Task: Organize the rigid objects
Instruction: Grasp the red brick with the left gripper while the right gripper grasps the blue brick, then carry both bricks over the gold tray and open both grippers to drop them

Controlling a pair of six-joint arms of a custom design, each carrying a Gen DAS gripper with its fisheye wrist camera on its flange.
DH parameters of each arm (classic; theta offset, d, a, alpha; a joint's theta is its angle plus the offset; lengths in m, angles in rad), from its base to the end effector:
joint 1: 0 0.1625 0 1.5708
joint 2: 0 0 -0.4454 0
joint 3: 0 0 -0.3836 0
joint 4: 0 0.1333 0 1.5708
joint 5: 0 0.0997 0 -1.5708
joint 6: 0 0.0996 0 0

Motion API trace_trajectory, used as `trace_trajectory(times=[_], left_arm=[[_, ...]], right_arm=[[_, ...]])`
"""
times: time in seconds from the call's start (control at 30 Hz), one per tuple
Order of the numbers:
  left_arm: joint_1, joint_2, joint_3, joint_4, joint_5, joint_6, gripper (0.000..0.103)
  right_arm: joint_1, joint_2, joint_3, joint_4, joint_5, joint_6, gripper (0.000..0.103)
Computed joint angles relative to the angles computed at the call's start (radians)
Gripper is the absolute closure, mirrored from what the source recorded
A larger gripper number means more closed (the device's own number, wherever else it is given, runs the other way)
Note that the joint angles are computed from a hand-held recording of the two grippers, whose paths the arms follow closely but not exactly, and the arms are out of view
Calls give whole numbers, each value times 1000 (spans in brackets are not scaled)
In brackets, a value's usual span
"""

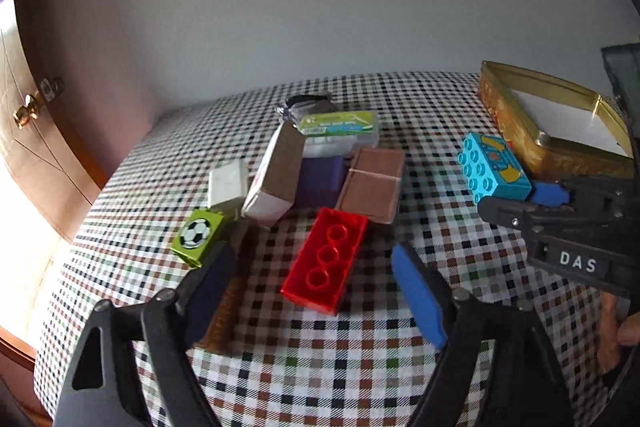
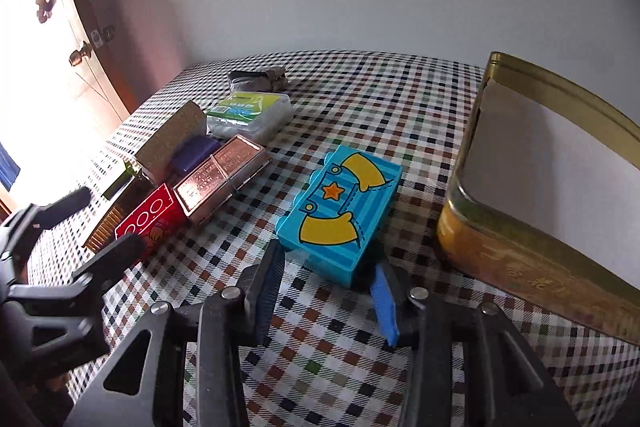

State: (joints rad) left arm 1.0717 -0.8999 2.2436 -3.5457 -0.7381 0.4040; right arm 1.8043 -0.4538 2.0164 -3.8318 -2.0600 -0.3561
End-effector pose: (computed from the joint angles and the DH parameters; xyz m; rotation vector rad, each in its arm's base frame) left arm -0.0496 -0.5234 0.1423 0.6834 2.1470 -0.7742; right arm 0.2083 -0.5018 -0.0291 0.5060 -2.4439 0.8653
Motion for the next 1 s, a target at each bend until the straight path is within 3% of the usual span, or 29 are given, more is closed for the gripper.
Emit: trace_trajectory(times=[0.13,0.27,0.37,0.4,0.53,0.73,1.0], left_arm=[[33,6,-61,156,-11,-91,41],[41,19,-51,129,-14,-94,42],[51,4,-50,149,-57,-111,68],[52,1,-49,154,-67,-119,72],[51,-4,-37,119,-66,-133,72],[18,-50,32,6,-78,-150,72],[-81,-73,92,-167,-33,-122,72]], right_arm=[[7,-3,11,-4,6,-15,59],[15,-10,35,-23,18,-29,59],[19,-5,43,-65,20,-46,59],[24,0,43,-91,13,-58,59],[37,17,46,-178,4,-110,59],[39,14,87,-290,66,-159,59],[51,23,144,-602,99,-276,59]])
